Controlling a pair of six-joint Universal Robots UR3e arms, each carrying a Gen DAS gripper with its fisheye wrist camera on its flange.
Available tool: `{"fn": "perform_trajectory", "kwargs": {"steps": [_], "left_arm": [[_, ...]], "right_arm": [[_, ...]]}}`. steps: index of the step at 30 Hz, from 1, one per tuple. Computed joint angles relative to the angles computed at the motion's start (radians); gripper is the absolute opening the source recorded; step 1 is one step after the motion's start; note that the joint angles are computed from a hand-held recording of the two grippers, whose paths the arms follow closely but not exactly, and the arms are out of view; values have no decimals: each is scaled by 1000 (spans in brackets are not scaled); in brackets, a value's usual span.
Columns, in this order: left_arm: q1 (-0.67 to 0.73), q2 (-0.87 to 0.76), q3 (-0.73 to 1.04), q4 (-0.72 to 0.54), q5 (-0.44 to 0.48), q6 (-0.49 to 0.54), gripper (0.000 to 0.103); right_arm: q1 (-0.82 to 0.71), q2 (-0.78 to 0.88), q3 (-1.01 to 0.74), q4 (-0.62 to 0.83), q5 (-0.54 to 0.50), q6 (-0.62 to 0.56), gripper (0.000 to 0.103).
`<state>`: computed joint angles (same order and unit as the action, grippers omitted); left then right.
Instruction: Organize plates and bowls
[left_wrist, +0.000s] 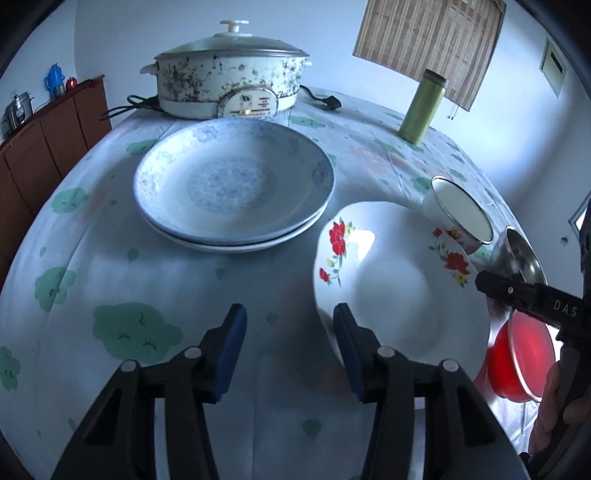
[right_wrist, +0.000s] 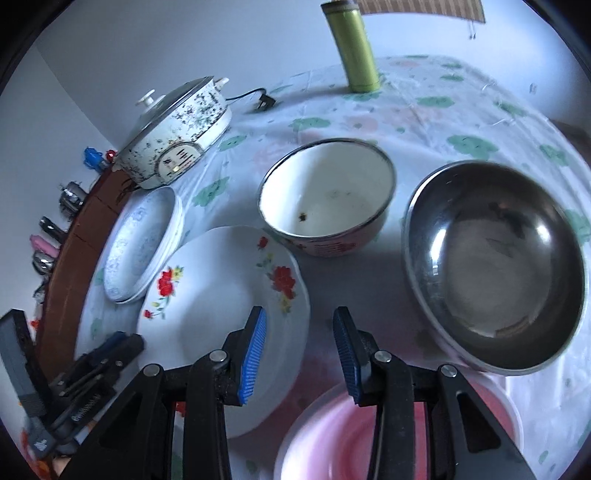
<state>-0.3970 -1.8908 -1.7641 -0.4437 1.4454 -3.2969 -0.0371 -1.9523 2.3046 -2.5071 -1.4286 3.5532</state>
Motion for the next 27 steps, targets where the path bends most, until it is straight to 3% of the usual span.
{"fn": "perform_trajectory", "kwargs": {"steps": [9, 19, 27], "left_arm": [[37, 49, -20, -35, -23, -26, 44], [11, 19, 16, -82, -46, -38, 40], [18, 46, -25, -45, -29, -46, 40]], "right_arm": [[49, 111, -91, 50, -2, -18, 41], [32, 103, -94, 76, 24, -41, 40], [-76, -81, 5, 205, 181, -127, 40]]}}
